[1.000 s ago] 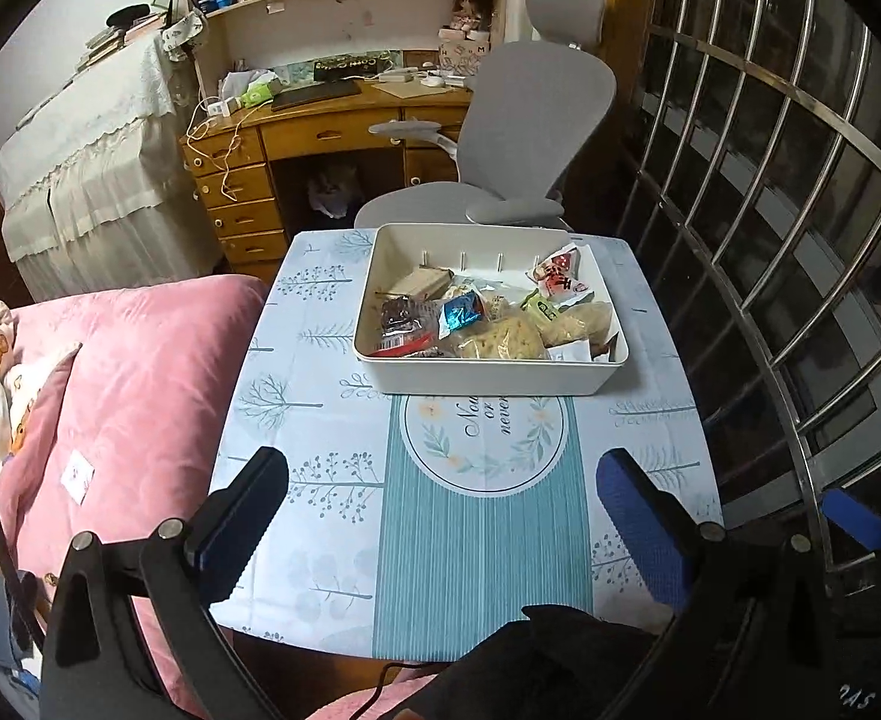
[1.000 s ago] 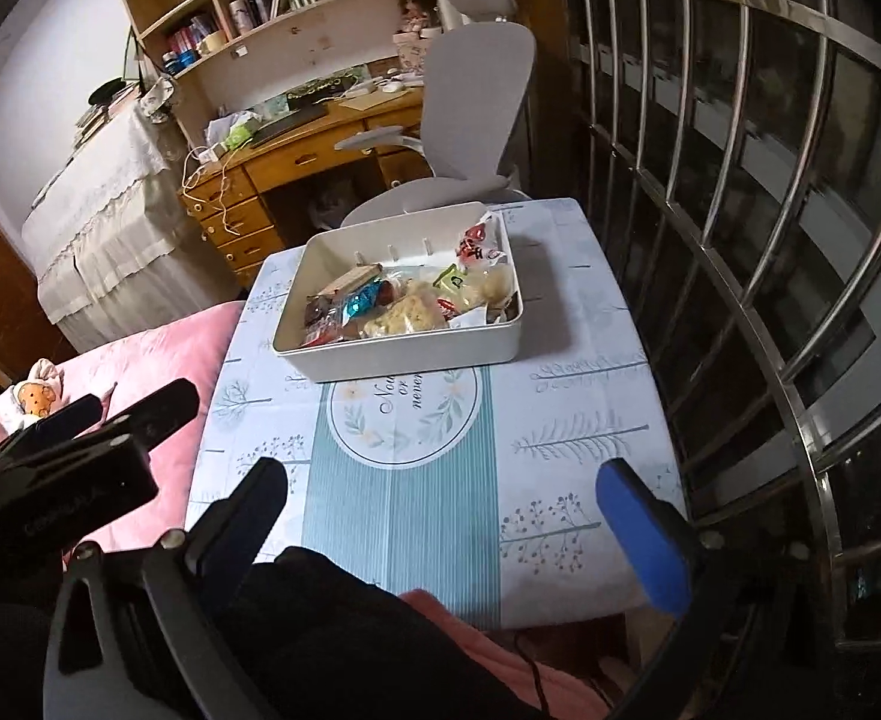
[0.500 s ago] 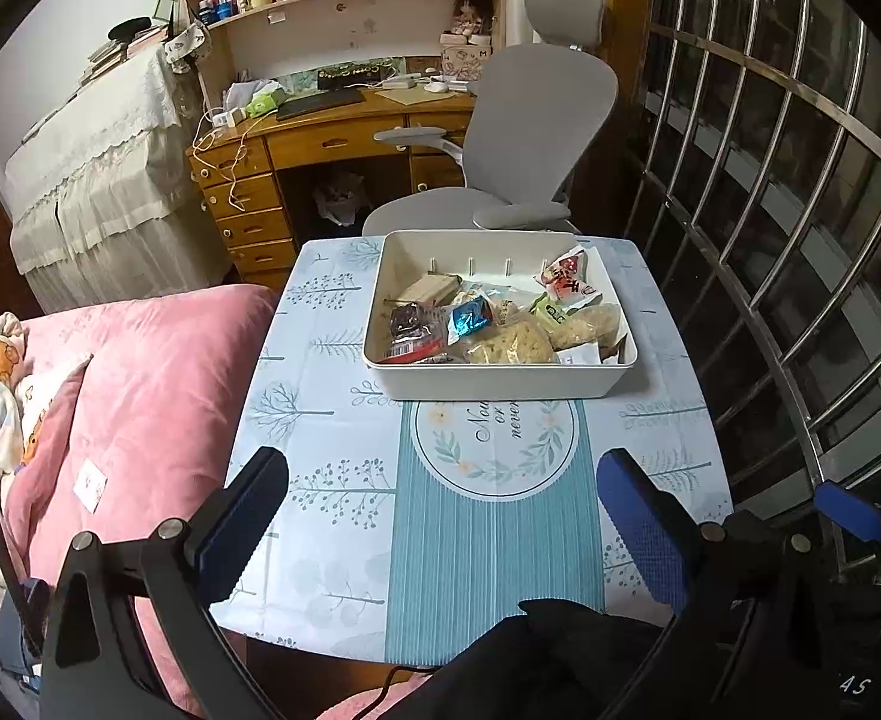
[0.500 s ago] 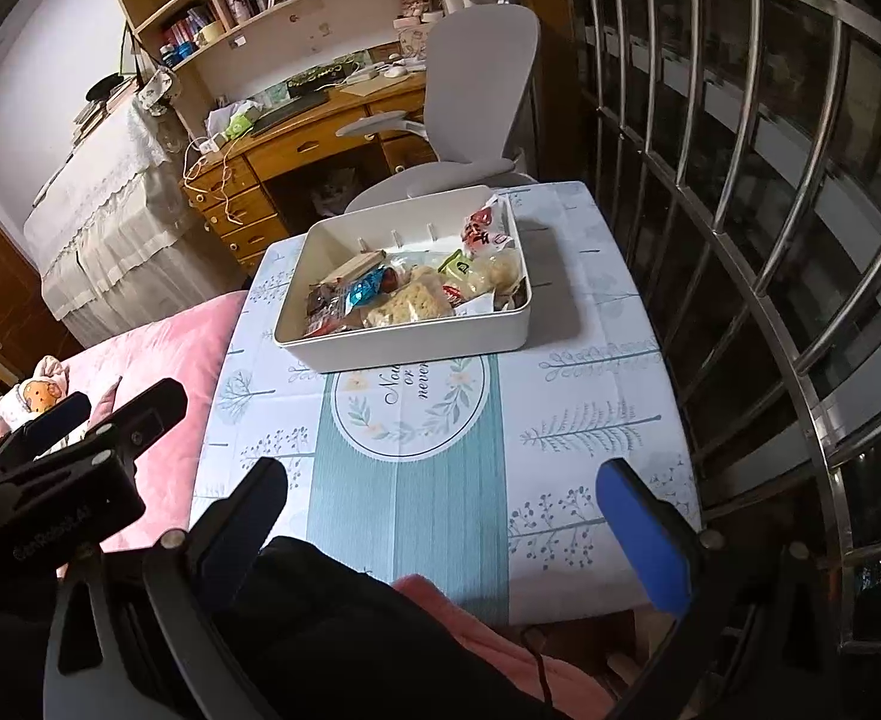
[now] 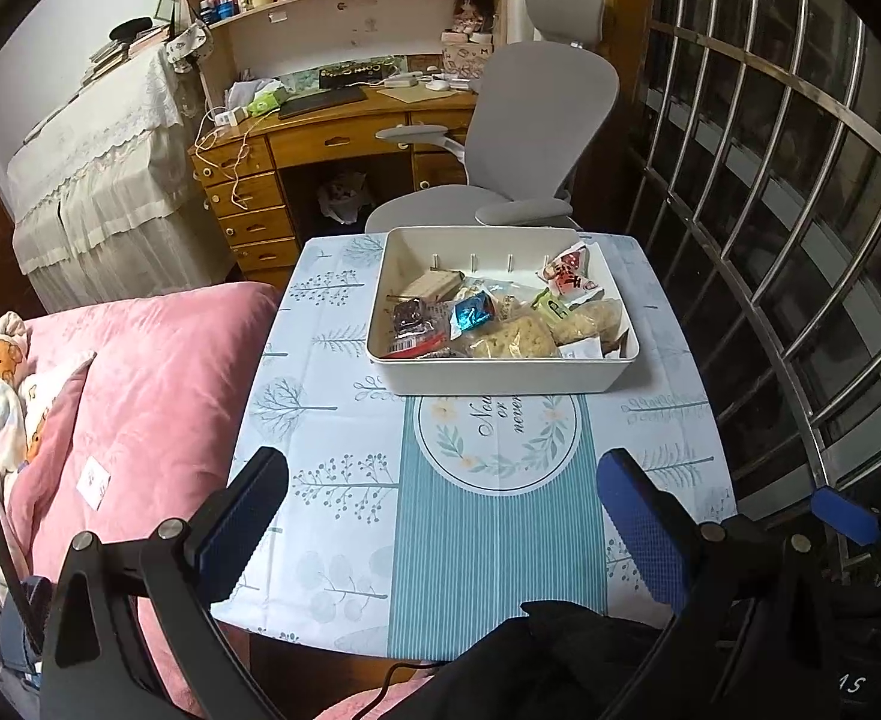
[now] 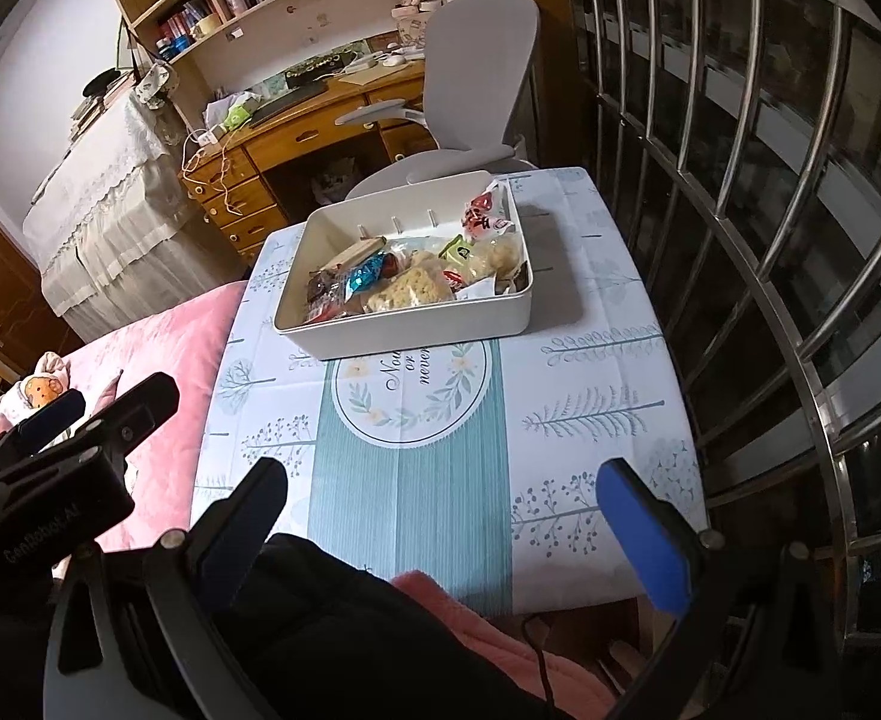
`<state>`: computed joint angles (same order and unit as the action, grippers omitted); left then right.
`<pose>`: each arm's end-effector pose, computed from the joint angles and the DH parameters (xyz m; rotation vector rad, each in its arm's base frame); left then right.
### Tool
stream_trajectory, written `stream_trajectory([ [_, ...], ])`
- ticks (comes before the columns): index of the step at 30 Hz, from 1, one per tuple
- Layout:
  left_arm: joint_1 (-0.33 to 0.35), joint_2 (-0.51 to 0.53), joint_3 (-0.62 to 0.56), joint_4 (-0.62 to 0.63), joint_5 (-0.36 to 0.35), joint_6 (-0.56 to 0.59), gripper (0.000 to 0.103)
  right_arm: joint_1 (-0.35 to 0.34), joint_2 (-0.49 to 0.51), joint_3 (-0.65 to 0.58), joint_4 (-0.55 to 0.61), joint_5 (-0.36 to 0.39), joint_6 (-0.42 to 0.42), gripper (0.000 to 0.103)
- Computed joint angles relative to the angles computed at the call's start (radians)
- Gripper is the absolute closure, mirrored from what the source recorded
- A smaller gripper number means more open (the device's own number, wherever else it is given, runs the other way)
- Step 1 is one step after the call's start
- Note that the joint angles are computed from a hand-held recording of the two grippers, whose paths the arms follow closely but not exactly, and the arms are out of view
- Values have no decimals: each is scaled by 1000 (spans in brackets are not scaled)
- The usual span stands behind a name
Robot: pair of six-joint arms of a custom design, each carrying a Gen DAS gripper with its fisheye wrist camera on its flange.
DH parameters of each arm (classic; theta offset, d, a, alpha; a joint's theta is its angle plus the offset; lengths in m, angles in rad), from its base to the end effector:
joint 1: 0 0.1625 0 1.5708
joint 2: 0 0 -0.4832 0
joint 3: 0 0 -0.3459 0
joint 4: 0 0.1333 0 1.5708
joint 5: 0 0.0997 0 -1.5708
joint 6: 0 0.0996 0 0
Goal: Organize snacks
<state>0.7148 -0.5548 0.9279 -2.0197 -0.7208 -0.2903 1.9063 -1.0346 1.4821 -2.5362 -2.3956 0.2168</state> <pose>-0.4959 -0.7060 0.2330 0.6261 2.3008 -0.6611 0.2803 -0.6211 0.4188 -0.1319 -2.3526 0.8757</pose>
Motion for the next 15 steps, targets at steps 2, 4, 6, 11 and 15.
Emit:
stream_trajectory([
  [2,-2,2,1,2,0,5,1,0,-4,6,0,-3,8,0],
  [4,-2,4,0,5,-4,11,1,0,-7,11,0,-7,17,0],
  [6,-3,6,-2,8,-6,17,1,0,-11,16,-1,-8,24,0],
  [11,-4,13,-11,12,-5,25,1,-1,-13,21,-3,-11,37,0],
  [15,-5,15,-15,17,-1,19,1,-1,-15,21,-3,-9,39,0],
])
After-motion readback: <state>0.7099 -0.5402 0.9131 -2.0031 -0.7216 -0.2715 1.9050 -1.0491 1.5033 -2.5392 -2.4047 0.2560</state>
